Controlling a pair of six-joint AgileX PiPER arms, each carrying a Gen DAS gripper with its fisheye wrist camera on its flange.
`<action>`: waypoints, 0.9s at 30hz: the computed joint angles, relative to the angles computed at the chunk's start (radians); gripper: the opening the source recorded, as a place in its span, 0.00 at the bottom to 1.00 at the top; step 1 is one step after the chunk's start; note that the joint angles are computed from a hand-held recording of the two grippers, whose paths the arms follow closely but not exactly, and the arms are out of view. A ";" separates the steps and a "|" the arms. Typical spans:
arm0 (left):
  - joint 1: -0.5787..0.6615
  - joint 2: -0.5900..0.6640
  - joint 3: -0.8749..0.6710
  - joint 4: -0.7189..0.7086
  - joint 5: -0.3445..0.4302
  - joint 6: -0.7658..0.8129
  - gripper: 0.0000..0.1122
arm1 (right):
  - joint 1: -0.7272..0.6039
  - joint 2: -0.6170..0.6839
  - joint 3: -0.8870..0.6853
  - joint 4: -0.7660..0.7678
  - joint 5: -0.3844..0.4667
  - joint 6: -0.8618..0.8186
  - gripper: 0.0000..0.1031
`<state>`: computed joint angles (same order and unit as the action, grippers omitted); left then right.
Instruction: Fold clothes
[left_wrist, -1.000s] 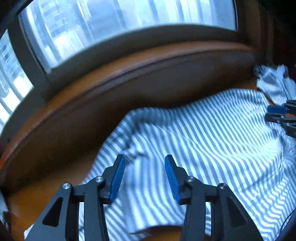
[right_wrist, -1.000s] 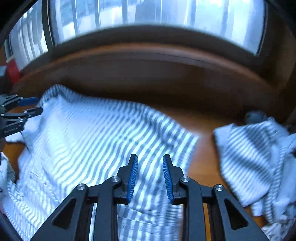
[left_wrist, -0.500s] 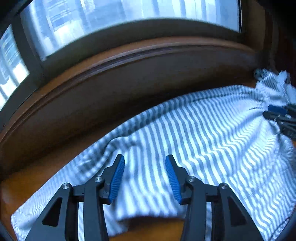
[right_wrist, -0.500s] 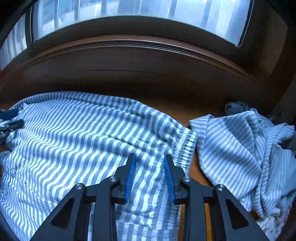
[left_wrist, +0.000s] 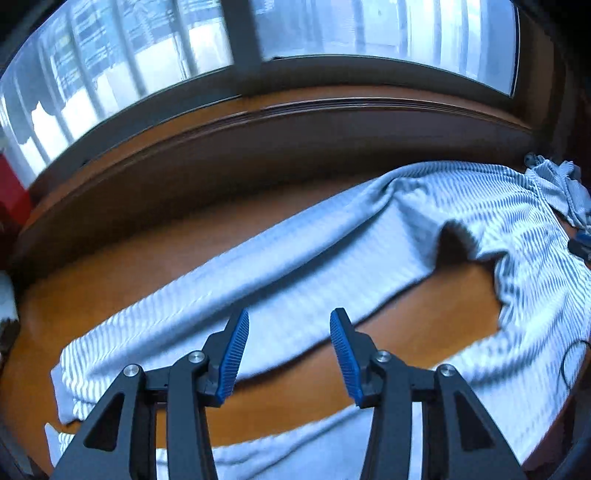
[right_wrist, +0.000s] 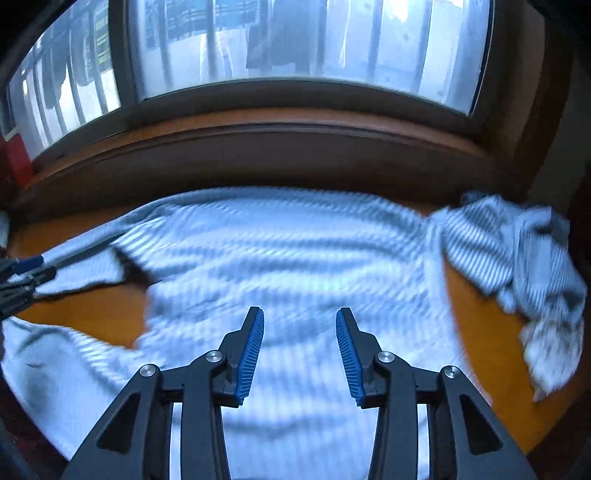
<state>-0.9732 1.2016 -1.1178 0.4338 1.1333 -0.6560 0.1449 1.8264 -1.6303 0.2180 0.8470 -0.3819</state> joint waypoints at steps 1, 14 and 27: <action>0.034 -0.046 0.037 -0.020 -0.008 0.044 0.38 | 0.026 -0.008 0.012 -0.016 0.000 0.047 0.41; 0.822 -0.211 0.083 -0.453 -0.009 0.876 0.38 | 0.425 -0.031 0.086 -0.062 -0.065 0.290 0.42; 0.773 -0.014 0.018 -0.352 -0.016 0.827 0.38 | 0.540 0.326 -0.317 -0.024 0.014 0.208 0.41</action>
